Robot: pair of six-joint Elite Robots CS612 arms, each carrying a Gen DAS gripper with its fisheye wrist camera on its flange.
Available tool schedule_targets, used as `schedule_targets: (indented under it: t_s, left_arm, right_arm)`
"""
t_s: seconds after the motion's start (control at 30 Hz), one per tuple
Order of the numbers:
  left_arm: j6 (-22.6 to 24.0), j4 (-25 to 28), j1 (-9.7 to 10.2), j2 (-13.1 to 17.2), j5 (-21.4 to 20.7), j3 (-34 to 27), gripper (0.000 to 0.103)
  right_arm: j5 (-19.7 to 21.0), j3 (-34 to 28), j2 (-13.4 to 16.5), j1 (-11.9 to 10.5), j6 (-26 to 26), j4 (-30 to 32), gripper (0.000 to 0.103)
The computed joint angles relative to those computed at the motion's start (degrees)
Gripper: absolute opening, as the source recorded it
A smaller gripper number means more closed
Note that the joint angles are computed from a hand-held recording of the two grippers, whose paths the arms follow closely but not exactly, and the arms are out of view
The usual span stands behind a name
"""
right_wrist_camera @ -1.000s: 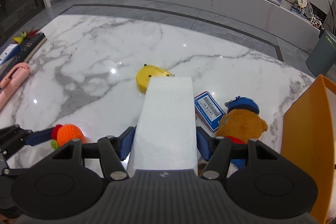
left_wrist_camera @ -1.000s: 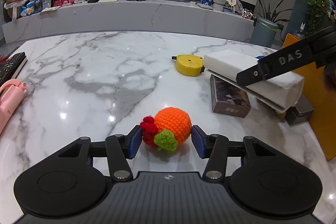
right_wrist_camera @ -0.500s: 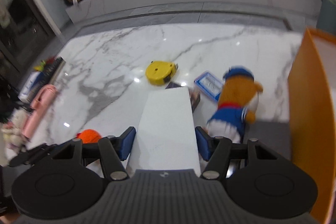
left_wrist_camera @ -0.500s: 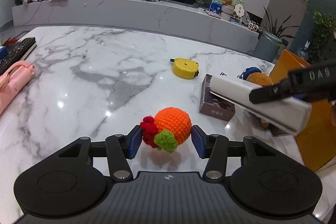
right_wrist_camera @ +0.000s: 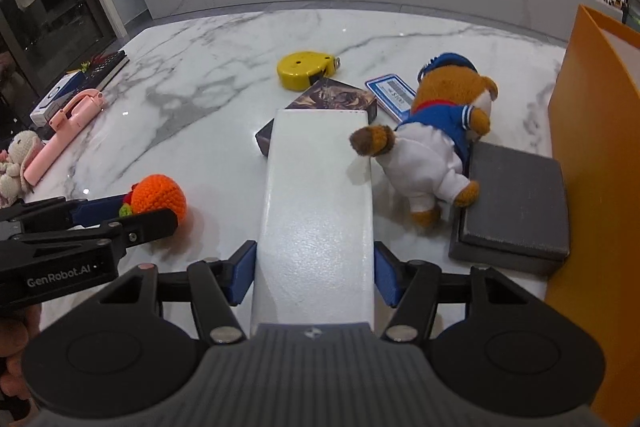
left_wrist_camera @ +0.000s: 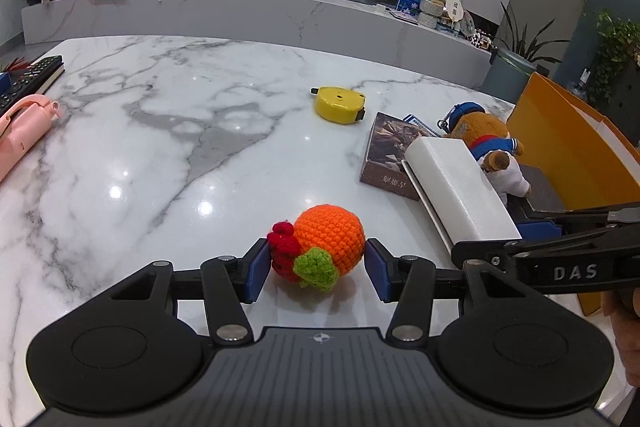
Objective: Organize objects
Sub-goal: 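Carry the fruit with the left tool toward the orange box while the right carries the white box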
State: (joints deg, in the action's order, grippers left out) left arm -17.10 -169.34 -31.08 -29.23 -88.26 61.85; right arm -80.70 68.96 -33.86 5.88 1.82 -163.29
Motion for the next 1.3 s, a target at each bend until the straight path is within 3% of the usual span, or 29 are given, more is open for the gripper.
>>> schedule_targets:
  t_s: [0.27,0.37,0.57,0.93,1.3]
  left_arm:
    - [-0.48,0.17,0.01,0.08,0.02,-0.12,0.058]
    - [-0.45,0.21,0.0,0.05,0.08,-0.11,0.058]
    - [-1.54,0.0,0.03,-0.31,0.12,0.62,0.059]
    - [-3.2,-0.4,-0.43,-1.39,1.02,1.99,0.058]
    - [-0.97,-3.9,-1.68,-3.61,1.2,3.34,0.058]
  right_arm:
    - [-5.14,-3.74,2.01,1.23,-1.19,0.93,0.069]
    - [-4.91,-5.17,2.73,1.23,-0.39,2.02,0.062]
    - [-3.7,-4.84,2.63,1.11,-0.13,1.69,0.062]
    - [2.29,-0.61,-0.43,0.05,1.58,-2.27,0.062]
    - [2.72,3.39,-4.11,-0.51,2.14,-6.73,0.062]
